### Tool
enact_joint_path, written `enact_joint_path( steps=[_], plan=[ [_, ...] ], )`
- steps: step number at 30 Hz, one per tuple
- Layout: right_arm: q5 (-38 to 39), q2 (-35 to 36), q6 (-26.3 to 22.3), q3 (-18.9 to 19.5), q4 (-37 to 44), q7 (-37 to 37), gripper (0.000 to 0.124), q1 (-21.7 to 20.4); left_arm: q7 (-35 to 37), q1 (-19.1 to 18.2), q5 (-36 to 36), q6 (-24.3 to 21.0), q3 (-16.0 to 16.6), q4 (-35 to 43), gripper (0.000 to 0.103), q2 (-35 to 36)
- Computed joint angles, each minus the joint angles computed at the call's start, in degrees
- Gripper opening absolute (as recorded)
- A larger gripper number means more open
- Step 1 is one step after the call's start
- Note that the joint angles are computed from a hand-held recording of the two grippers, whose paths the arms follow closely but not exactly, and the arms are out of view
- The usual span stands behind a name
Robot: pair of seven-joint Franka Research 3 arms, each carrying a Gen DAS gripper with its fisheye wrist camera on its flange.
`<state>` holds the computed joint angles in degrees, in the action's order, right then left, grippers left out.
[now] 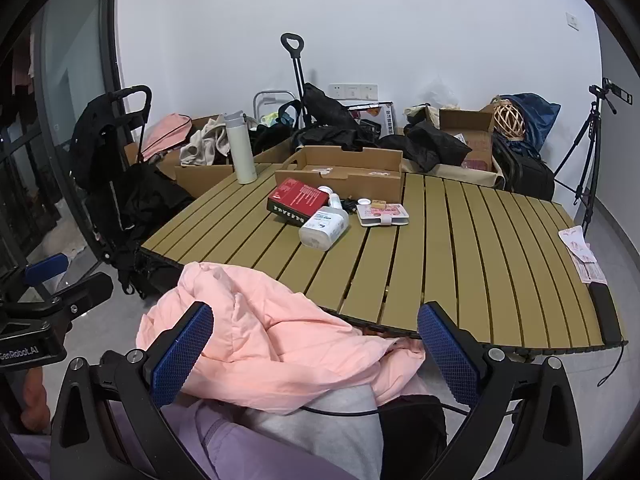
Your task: Organize objects
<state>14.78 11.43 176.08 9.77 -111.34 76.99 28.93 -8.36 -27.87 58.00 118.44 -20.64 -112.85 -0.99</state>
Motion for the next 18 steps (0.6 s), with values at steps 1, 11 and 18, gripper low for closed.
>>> enact_joint_path(
  steps=[1,11,18],
  plan=[
    [0.0,-0.01,0.09,-0.02,-0.06,0.03,0.103,0.05,-0.06,-0.02,0.08,-0.09,-0.01,0.01,0.103,0.04],
    [-1.36,0.05,-0.47,-0.83,0.21,1.84,0.103,0.58,0.26,-0.54,-0.14,-1.54,0.09,0.88,0.103,1.07],
    [-0.29,0.01,-0.3,-0.02,0.19,0.57,0.103,-0.14,-0.69,-1.02,-0.34,-3.53,0.06,1.76,0.103,1.73]
  ],
)
